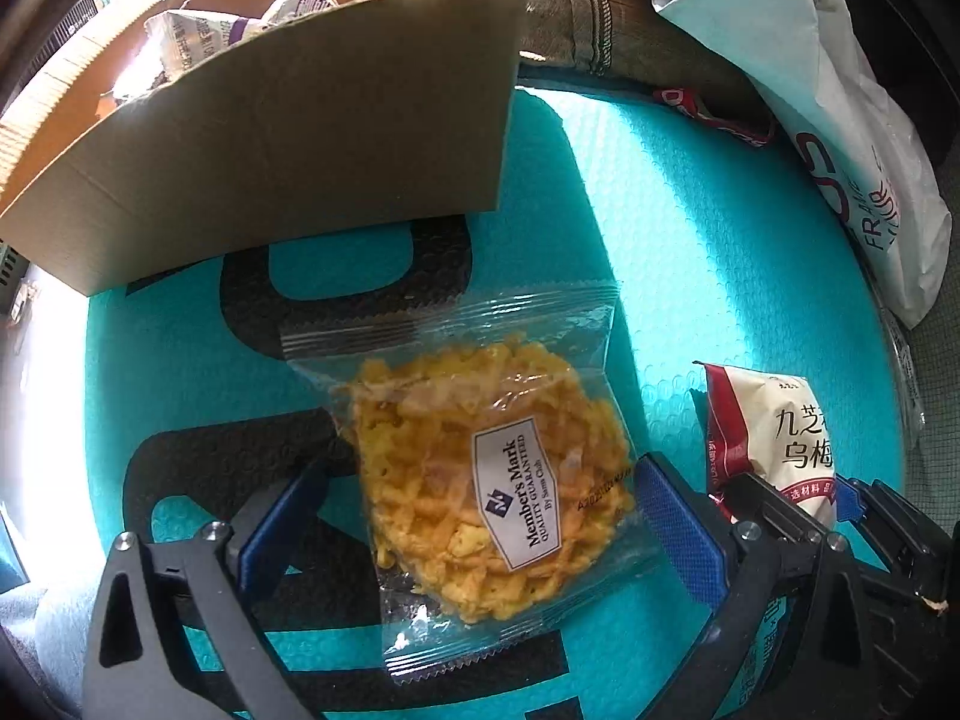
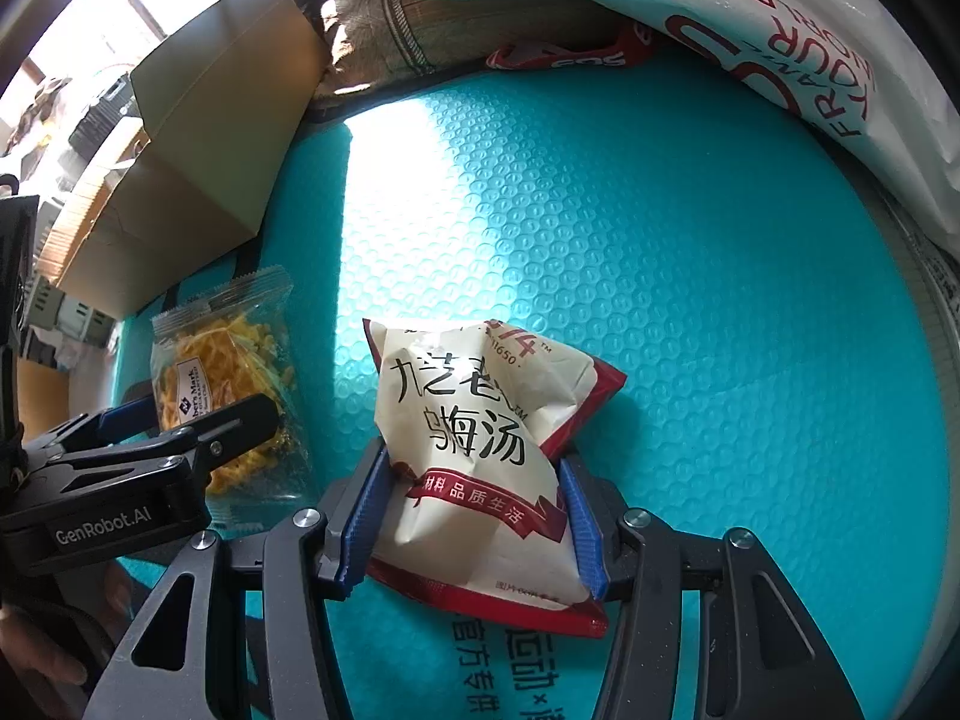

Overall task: Organize snacks
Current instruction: 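Grasp the waffle packet with the left tool while the right tool holds the white bag, then carry the waffle packet with the left tool while the right tool carries the white bag to the box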

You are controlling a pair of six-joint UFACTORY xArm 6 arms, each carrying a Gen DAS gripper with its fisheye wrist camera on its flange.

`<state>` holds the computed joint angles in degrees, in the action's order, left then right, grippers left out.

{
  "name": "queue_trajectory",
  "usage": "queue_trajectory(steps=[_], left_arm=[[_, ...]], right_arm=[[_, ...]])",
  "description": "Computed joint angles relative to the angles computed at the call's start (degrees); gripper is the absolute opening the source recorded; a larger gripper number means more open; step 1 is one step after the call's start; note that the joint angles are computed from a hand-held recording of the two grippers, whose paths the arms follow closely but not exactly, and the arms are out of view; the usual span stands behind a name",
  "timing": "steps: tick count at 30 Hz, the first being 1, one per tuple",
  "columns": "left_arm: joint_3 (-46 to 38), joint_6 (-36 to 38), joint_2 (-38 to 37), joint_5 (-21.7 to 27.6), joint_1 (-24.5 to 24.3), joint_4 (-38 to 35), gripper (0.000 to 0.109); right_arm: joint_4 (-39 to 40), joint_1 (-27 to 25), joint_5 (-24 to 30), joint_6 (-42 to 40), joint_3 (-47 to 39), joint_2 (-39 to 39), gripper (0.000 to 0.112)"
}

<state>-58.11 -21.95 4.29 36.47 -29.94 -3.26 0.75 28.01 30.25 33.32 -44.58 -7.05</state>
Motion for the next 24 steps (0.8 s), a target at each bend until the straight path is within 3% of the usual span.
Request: queue_trajectory(steps=[10, 18, 24], left_arm=[[-3.2, 1.1, 3.5, 0.1, -1.0, -0.8, 0.103], [-8.4, -4.1, 8.1, 3.6, -2.2, 7.9, 0.103], [-9.2, -4.1, 9.3, 3.5, -2.6, 8.0, 0.102]], right_arm=[[-2.6, 0.5, -0.8, 0.5, 0.3, 0.3, 0.055], [-7.6, 1.5, -0.1, 4.5, -0.8, 1.4, 0.058], [-10.1, 1.8, 0.0, 6.1, -1.0, 1.7, 0.058]])
